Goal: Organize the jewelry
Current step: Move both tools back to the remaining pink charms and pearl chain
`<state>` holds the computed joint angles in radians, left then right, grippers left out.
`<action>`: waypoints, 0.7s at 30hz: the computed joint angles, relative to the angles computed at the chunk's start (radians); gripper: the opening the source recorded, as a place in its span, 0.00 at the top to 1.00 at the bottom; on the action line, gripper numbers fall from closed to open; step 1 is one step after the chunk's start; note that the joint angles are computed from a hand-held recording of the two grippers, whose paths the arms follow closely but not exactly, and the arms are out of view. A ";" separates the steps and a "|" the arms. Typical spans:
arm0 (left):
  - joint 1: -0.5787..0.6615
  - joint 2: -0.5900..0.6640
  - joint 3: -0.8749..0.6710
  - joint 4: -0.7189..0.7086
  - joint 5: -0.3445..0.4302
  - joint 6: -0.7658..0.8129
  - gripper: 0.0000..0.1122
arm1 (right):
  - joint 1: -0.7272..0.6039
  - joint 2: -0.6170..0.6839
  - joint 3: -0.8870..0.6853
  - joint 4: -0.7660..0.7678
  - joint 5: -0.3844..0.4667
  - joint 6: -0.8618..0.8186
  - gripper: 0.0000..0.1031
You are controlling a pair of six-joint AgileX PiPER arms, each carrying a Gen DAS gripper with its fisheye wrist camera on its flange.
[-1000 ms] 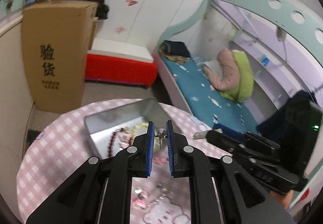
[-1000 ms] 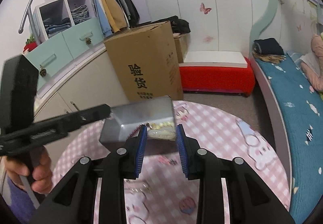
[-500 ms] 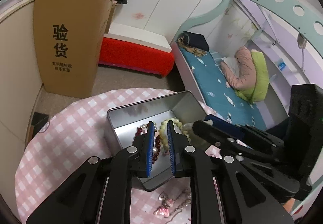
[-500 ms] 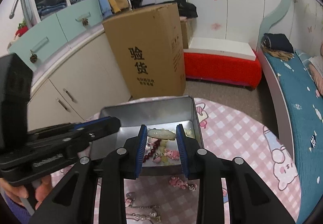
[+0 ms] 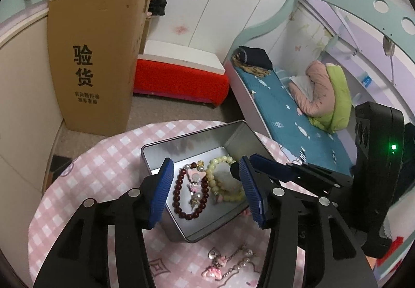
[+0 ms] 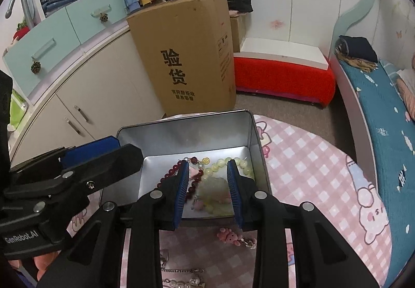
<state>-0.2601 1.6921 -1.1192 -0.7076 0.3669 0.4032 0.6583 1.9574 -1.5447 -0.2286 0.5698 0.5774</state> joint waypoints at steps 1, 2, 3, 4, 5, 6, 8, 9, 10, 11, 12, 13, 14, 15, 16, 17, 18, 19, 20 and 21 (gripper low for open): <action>0.004 -0.003 0.003 -0.009 0.000 0.010 0.54 | 0.000 -0.003 0.002 0.001 -0.002 -0.001 0.71; 0.003 -0.012 0.010 -0.010 -0.002 0.009 0.54 | 0.002 -0.016 0.014 -0.004 -0.007 0.005 0.71; 0.003 -0.023 0.018 -0.020 -0.003 0.016 0.54 | 0.001 -0.027 0.025 -0.012 -0.010 0.012 0.71; 0.005 -0.030 0.023 -0.025 -0.003 0.022 0.54 | 0.002 -0.041 0.037 -0.019 -0.014 0.019 0.71; 0.001 -0.045 0.032 -0.019 -0.006 0.014 0.54 | 0.002 -0.063 0.057 -0.026 -0.022 0.027 0.70; -0.004 -0.064 0.045 -0.015 -0.012 0.009 0.54 | 0.003 -0.082 0.076 -0.037 -0.028 0.038 0.69; -0.012 -0.095 0.063 -0.011 -0.018 0.006 0.54 | 0.009 -0.139 0.134 -0.089 -0.048 0.087 0.65; -0.021 -0.115 0.077 -0.003 -0.027 -0.001 0.54 | 0.007 -0.157 0.151 -0.099 -0.052 0.095 0.65; -0.028 -0.129 0.087 0.012 -0.033 -0.015 0.53 | 0.007 -0.186 0.180 -0.118 -0.060 0.111 0.65; -0.040 -0.146 0.101 0.039 -0.047 -0.041 0.50 | 0.007 -0.213 0.209 -0.135 -0.066 0.128 0.64; -0.052 -0.163 0.115 0.064 -0.061 -0.066 0.49 | 0.006 -0.232 0.229 -0.148 -0.069 0.139 0.64; -0.063 -0.182 0.132 0.096 -0.073 -0.097 0.49 | 0.006 -0.251 0.252 -0.165 -0.073 0.155 0.63; -0.073 -0.199 0.150 0.116 -0.084 -0.119 0.49 | 0.006 -0.277 0.287 -0.188 -0.077 0.176 0.63; -0.081 -0.213 0.169 0.122 -0.095 -0.129 0.48 | 0.003 -0.289 0.307 -0.196 -0.081 0.185 0.63; -0.083 -0.222 0.184 0.123 -0.102 -0.132 0.48 | 0.000 -0.305 0.336 -0.209 -0.089 0.202 0.63; -0.091 -0.234 0.204 0.146 -0.113 -0.161 0.48 | -0.004 -0.315 0.360 -0.216 -0.095 0.208 0.63; -0.100 -0.245 0.224 0.176 -0.127 -0.197 0.48 | -0.006 -0.319 0.377 -0.220 -0.098 0.212 0.63; -0.107 -0.252 0.237 0.207 -0.137 -0.235 0.48 | -0.011 -0.319 0.394 -0.218 -0.104 0.216 0.63; -0.115 -0.260 0.254 0.235 -0.148 -0.269 0.48 | -0.020 -0.320 0.416 -0.201 -0.120 0.211 0.63; -0.130 -0.268 0.275 0.303 -0.164 -0.344 0.48 | -0.025 -0.316 0.427 -0.186 -0.131 0.202 0.63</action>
